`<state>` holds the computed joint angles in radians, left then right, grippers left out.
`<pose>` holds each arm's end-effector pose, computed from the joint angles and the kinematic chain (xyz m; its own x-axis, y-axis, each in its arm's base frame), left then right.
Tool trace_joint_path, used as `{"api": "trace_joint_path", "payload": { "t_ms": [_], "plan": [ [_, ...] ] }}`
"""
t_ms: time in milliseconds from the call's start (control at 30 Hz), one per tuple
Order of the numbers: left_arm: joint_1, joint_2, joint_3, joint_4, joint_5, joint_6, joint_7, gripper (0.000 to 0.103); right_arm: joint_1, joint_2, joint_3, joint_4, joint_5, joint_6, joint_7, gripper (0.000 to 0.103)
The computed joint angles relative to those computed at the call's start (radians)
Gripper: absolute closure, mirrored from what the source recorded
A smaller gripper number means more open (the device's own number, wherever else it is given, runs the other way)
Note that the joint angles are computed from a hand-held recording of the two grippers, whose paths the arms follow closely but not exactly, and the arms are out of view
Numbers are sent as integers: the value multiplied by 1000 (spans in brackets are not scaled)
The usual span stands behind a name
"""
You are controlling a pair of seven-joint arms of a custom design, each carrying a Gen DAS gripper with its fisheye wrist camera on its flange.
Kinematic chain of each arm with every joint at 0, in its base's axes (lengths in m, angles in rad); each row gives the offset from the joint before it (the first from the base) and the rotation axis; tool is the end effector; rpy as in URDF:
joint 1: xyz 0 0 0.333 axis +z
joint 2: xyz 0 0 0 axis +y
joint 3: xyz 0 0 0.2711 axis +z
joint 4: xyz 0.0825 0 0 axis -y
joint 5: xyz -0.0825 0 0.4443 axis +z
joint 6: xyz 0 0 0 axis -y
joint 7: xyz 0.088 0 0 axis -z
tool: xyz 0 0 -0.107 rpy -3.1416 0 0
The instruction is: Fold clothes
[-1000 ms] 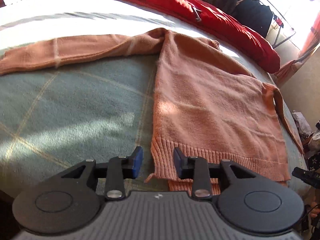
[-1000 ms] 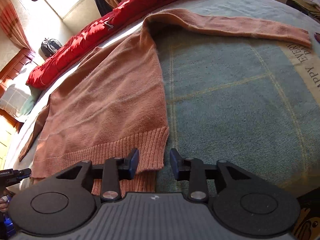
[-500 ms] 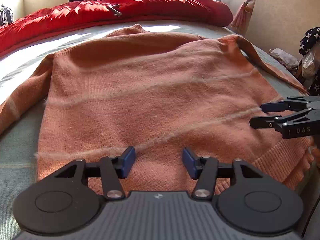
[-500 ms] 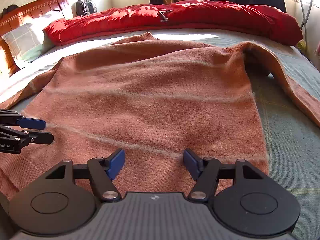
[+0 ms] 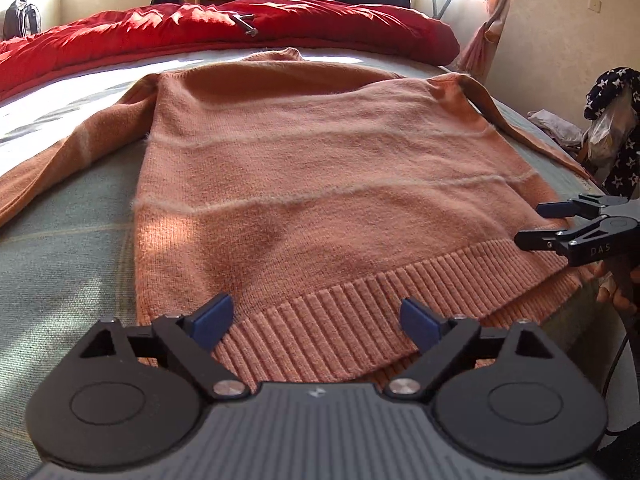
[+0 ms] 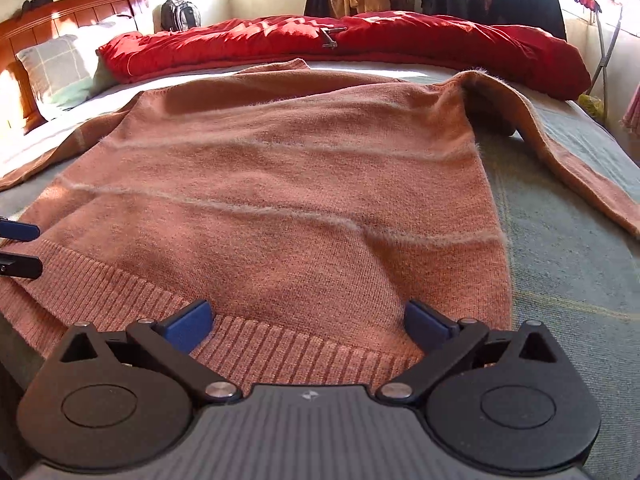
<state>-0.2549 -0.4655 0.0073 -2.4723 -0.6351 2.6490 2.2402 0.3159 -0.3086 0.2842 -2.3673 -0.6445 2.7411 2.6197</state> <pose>0.5100 -0.1124 0.4616 -0.4824 -0.8631 0.1498 -0.6828 0.2633 -0.6815 0.4487 0.3379 0.4375 0.1092 -0.9922 -0.0601 -0.6940 -0.0329 -0.7192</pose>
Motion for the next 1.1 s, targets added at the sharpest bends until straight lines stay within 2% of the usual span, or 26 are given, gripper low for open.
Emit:
{"api": "trace_joint_path", "payload": {
  "t_ms": [133,333,433,500,567,667,800,900,933,1000,1033,1100],
  "plan": [
    [24,-9,-47,-14,87,21,-55,3,-2,-13,9,-10,-19,-9,24,0],
    [-10,-62,-10,-66,97,50,-43,3,-6,-111,31,-104,-26,25,59,0],
    [-7,-45,-14,-31,129,39,-53,3,0,-137,27,-122,8,31,24,0],
    [-21,-3,-4,20,120,61,-35,3,5,-126,16,-96,43,18,-27,0],
    [-44,61,14,94,77,82,5,3,-47,-96,43,-48,-15,46,-18,0],
    [-60,200,25,252,-28,94,62,3,-102,10,38,68,-94,126,-46,0],
    [-18,429,-1,512,-95,49,23,3,-81,260,-41,322,-67,186,-197,0],
    [27,589,-28,696,-119,-10,-25,3,-63,454,-72,521,107,209,-394,0],
    [43,637,-37,750,-122,-35,-54,3,-73,517,-61,584,187,211,-470,0],
    [71,718,-53,836,-115,-76,-117,3,-121,637,2,704,373,197,-625,0],
    [79,747,-58,861,-94,-80,-149,3,-135,683,21,749,433,181,-667,0],
    [90,772,-64,866,-45,-56,-202,3,-96,724,-27,790,450,149,-643,0]
  ]
}}
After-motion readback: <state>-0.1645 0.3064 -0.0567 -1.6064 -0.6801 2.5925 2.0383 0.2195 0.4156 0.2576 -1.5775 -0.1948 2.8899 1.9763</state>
